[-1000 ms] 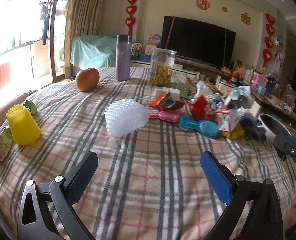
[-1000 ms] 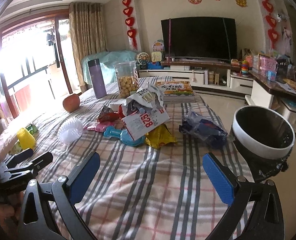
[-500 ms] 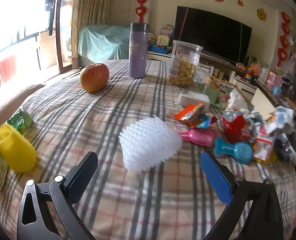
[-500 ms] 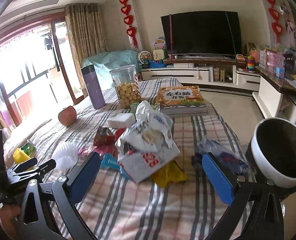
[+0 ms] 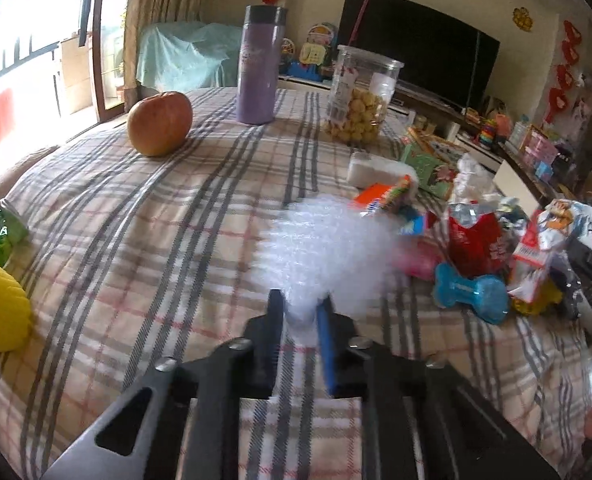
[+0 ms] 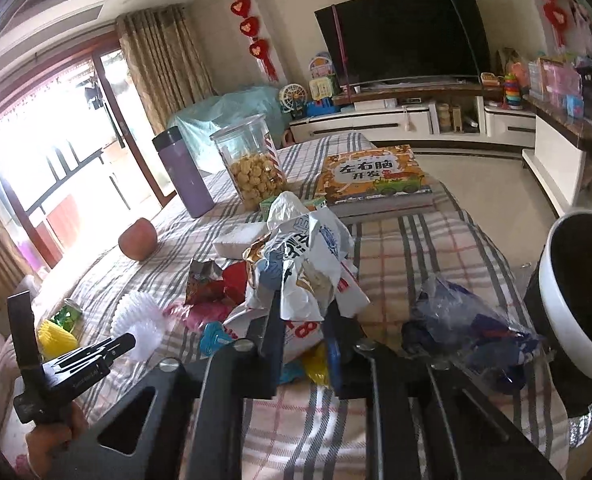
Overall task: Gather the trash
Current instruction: 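Grasp the white mesh scrubber with the left tool while the right tool grasps the crumpled paper bag, then carry both items over the bin and open both tools to drop them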
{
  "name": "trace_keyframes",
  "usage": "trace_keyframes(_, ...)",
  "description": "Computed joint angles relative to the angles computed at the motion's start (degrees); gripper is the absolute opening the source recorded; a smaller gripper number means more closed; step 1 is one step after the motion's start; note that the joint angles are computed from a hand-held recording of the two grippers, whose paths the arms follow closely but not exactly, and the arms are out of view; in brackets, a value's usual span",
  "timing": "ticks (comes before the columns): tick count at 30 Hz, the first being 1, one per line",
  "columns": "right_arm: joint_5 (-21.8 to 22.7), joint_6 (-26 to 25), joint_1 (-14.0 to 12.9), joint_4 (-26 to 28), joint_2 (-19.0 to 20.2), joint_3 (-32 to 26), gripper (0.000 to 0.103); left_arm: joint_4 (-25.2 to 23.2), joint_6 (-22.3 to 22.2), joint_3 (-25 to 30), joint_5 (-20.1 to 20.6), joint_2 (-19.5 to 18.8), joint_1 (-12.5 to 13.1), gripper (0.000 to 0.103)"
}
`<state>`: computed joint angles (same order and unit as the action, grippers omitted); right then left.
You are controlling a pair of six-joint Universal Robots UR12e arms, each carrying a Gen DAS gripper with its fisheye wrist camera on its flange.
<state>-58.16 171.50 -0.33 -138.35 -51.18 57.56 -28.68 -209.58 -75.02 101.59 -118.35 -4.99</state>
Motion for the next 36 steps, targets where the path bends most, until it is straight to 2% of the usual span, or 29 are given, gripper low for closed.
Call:
trace_keyframes(2, 0.99, 0.11, -0.36, -0.64, -0.61, 1.02, 0.004, 1.05, 0.69, -0.61, 0.69, 0.43, -0.55, 0.01)
trace_keyframes(8, 3.29, 0.09, -1.56, -2.84, -2.57, 3.81, 0.003, 5.26, 3.87, -2.61, 1.06, 2.22, -2.96, 0.009)
trace_keyframes(16, 4.02, 0.25, -3.52, -3.79, -4.87, 7.42, 0.003, 6.17, 8.28, -2.91, -2.98, 3.5, -5.74, 0.009)
trace_keyframes(23, 2.99, 1.36, -5.36, -3.73, -6.14, 9.46, 0.003, 3.0, 12.45, 0.07, -6.05, 2.26, -7.48, 0.009)
trace_keyframes(29, 1.32, 1.92, -7.28, -4.58, -7.05, 10.7, 0.003, -1.12, 15.43, 4.93, -9.53, -0.56, -7.94, 0.009)
trace_keyframes(36, -2.13, 3.98, -9.41, -4.01, -7.13, 10.73, 0.003, -7.25, 20.21, 15.6, -12.13, -7.45, -8.14, 0.009)
